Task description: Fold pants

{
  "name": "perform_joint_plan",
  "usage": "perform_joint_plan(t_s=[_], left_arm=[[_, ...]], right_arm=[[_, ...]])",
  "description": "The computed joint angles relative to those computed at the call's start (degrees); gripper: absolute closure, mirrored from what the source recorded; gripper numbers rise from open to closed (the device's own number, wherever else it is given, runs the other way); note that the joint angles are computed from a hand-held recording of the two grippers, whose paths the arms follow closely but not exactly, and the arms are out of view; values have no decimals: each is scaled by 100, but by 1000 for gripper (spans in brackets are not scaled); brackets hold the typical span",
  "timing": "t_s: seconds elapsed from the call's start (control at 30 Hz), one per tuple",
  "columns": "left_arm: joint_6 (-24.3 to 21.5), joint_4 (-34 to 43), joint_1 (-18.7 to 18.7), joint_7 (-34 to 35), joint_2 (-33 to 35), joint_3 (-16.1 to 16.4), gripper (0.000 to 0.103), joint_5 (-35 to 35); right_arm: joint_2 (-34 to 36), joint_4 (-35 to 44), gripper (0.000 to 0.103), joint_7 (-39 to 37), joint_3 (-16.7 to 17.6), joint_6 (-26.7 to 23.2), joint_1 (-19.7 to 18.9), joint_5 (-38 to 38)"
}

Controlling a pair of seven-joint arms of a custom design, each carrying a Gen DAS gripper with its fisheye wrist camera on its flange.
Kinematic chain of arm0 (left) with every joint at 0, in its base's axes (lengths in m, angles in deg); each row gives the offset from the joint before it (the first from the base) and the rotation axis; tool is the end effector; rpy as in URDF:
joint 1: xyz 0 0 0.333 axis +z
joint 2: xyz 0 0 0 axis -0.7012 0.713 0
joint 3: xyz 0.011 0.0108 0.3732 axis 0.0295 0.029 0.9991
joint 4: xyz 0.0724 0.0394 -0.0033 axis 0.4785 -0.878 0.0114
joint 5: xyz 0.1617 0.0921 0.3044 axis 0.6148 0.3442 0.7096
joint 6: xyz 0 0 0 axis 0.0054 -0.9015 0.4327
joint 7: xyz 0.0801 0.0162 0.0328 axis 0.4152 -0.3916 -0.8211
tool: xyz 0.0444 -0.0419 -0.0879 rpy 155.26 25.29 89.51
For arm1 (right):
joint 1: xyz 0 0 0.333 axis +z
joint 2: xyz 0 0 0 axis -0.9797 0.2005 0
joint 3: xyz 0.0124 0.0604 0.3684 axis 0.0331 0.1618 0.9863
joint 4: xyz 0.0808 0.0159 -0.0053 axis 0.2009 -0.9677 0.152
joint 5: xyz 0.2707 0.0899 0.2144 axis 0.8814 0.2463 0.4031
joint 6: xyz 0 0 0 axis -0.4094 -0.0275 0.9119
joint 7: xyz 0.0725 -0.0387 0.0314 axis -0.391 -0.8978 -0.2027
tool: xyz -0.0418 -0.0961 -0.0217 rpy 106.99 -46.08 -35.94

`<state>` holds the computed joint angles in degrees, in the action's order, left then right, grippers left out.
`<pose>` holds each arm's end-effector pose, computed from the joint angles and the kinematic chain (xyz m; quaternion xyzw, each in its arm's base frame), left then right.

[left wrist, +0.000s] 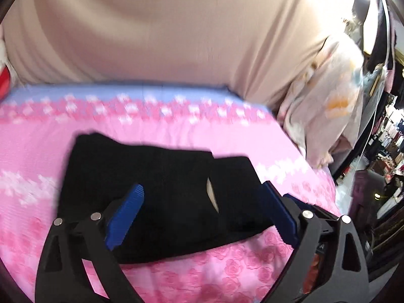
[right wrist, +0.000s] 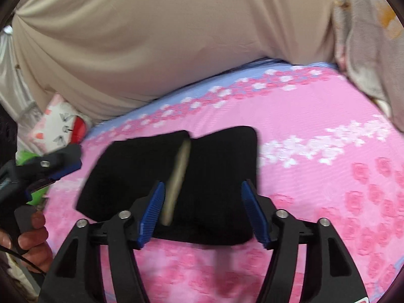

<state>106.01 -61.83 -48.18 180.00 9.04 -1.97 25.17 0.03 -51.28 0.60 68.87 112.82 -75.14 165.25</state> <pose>0.6061 -0.2029 0.6150 -0.5737 0.6828 -0.4157 0.1786 0.5943 0.0014 0.5051 -0.6121 0.6373 -0.1406 0.4467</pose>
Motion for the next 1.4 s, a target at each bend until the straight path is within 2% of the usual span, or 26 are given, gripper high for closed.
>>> perform_joint_plan(t_s=[0.07,0.13,0.2,0.23,0.4,0.43,0.53,0.6,0.67,0.73,0.8,0.83,0.93,0.97,1.0,1.03,1.1,1.17,1.2,1.23,1.3,1.37,1.4], left_arm=[[72,-101,-326,-772,-128,572,11,846],[190,-279,-563,-1865,-244,1190,11,1877],[90,-344,-754,-3057,-271,1761,11,3026],[-5,-335,-765,-3362,-254,1889,11,3284],[-200,-533,-287,-3797,-221,1789,11,3379],[-219,-561,-188,-3841,-202,1753,11,3399],[-311,-551,-91,-4262,-193,1764,11,3906],[-364,-491,-34,-4457,-155,1717,11,4193],[-300,-487,138,-4244,-146,1509,11,3982],[-174,-485,366,-3737,-99,1196,11,3388],[-126,-456,482,-3302,-23,987,11,2910],[-162,-423,451,-3237,16,987,11,2854],[-315,-288,525,-2770,223,741,11,2308],[-369,-242,603,-2543,280,596,11,2009],[-374,-216,680,-2310,321,454,11,1711],[-394,-176,772,-2024,361,277,11,1382],[-454,-81,770,-1675,428,159,11,1057],[-598,67,529,-1740,540,371,11,1195],[-684,136,453,-1771,600,435,11,1237],[-824,249,459,-1705,717,394,11,1148],[-1057,427,640,-1403,911,145,11,691],[-1242,546,955,-883,1108,-249,11,-94],[-982,451,914,-814,1089,-224,11,-139]], right_arm=[[60,116,32,122,8,-443,-47,-74],[236,282,31,452,16,-630,-3,-439],[454,487,31,847,39,-896,-4,-816],[548,579,31,985,68,-987,-20,-910],[1147,1132,32,2004,218,-1013,129,-1898],[1182,1140,49,2007,293,-886,127,-1899],[1251,1232,84,2127,434,-590,216,-2181],[1137,1246,85,1890,584,-388,192,-2155],[923,1171,86,1513,703,-62,135,-1971],[675,1071,86,1215,689,183,66,-1782],[565,865,86,1604,402,598,232,-2248],[565,792,85,1886,277,639,265,-2516],[886,775,81,3115,-129,46,270,-3547],[981,722,78,3138,-37,61,180,-3531],[962,655,77,2772,255,224,-22,-3132],[897,624,77,2674,360,218,-107,-3052],[788,594,75,2565,453,289,-218,-2865],[700,549,69,2493,444,271,-271,-2773],[656,460,62,2668,319,424,-172,-2940],[670,421,58,2758,260,506,-133,-3052],[687,396,52,2927,234,458,-131,-3189],[695,348,42,3117,174,397,-121,-3344],[705,322,37,3245,124,453,-78,-3477]])
